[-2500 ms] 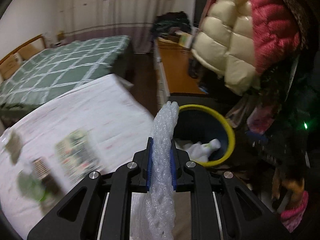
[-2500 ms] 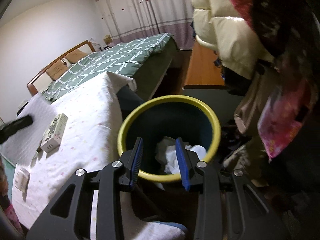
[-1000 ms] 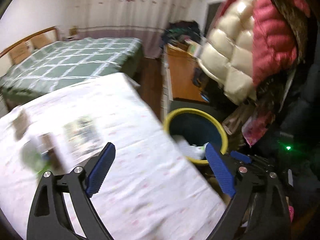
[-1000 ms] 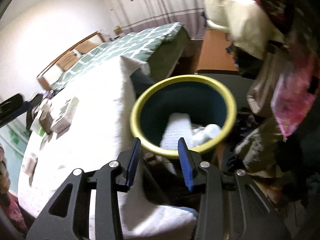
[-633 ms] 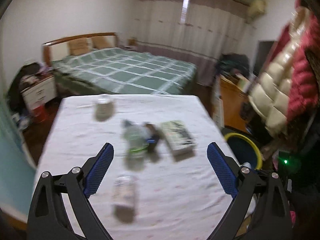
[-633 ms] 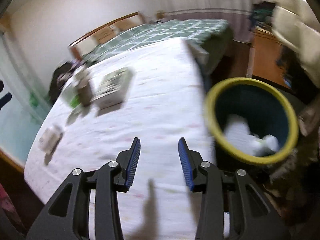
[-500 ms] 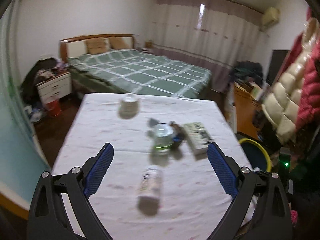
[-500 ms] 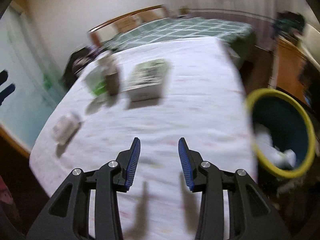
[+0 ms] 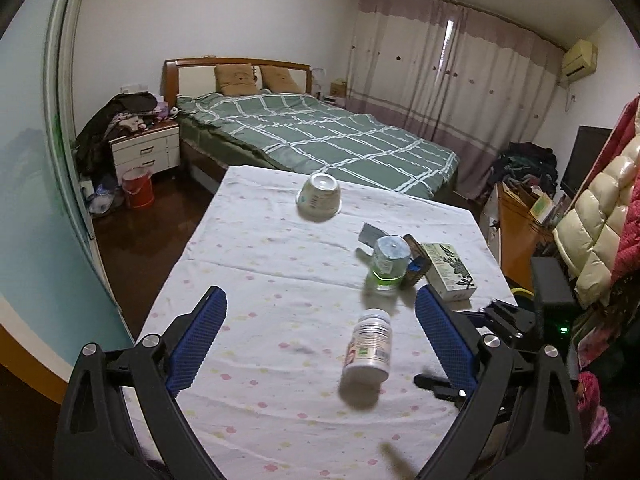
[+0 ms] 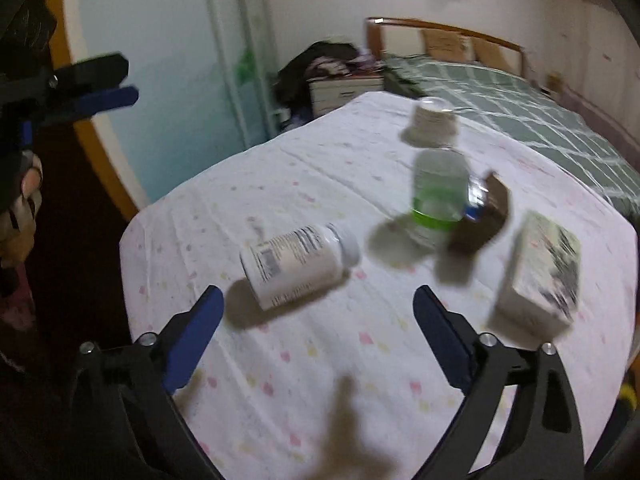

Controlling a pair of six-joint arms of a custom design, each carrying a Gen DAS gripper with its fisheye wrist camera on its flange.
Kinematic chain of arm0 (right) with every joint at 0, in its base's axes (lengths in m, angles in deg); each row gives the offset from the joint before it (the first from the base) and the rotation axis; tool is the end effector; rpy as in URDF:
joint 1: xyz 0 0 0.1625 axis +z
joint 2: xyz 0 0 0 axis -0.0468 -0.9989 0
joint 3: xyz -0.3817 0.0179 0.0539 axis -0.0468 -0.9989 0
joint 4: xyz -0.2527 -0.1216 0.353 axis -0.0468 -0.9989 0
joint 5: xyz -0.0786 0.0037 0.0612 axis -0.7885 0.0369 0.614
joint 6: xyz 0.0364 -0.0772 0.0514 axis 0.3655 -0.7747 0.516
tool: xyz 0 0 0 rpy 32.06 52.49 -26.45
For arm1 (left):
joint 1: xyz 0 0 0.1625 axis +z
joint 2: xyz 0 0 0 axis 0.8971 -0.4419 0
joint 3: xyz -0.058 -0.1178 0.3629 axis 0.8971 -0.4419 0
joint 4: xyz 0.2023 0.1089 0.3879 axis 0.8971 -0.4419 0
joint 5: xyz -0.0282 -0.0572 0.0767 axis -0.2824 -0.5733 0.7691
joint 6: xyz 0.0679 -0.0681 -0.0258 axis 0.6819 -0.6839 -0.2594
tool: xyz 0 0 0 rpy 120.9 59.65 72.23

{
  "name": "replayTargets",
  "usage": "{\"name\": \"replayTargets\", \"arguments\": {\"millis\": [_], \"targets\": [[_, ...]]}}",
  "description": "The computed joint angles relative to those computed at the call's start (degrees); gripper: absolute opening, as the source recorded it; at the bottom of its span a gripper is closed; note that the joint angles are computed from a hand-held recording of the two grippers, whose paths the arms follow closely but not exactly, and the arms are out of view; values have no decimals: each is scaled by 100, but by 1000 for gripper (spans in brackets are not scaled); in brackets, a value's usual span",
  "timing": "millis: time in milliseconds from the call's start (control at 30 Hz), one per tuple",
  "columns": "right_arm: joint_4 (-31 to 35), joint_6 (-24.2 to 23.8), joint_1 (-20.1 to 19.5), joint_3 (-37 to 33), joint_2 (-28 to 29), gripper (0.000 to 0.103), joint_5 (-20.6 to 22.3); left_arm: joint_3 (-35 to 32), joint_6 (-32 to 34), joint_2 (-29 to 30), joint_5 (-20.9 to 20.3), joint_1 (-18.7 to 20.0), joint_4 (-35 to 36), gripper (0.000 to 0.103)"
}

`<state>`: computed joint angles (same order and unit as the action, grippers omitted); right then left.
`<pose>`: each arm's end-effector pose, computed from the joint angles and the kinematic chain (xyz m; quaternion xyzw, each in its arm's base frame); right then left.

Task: Collect trash
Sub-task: 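Reach the right tool to the white supplement bottle and grasp it, then carry the supplement bottle with the right tool into the bin and release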

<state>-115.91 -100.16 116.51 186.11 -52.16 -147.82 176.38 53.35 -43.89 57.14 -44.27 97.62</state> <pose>0.2572 -0.3246 0.0189 0.4352 -0.8720 0.1593 0.1576 -0.0745 -0.2563 0.3362 0.1770 0.8616 -0.4077 0.2450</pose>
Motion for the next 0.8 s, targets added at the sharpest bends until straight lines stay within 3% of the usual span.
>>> {"name": "replayTargets", "arguments": {"millis": [267, 667, 733, 800], "targets": [[786, -365, -47, -738, 660, 94, -16, 41, -243, -122, -196, -37, 238, 94], [1127, -666, -191, -1105, 968, 96, 26, -138, 520, -80, -8, 487, -294, 94], [1072, -613, -226, -1071, 946, 84, 117, -170, 619, -57, 21, 548, -369, 94], [951, -517, -243, -1011, 898, 84, 166, -186, 721, -44, 77, 599, -456, 94]]}}
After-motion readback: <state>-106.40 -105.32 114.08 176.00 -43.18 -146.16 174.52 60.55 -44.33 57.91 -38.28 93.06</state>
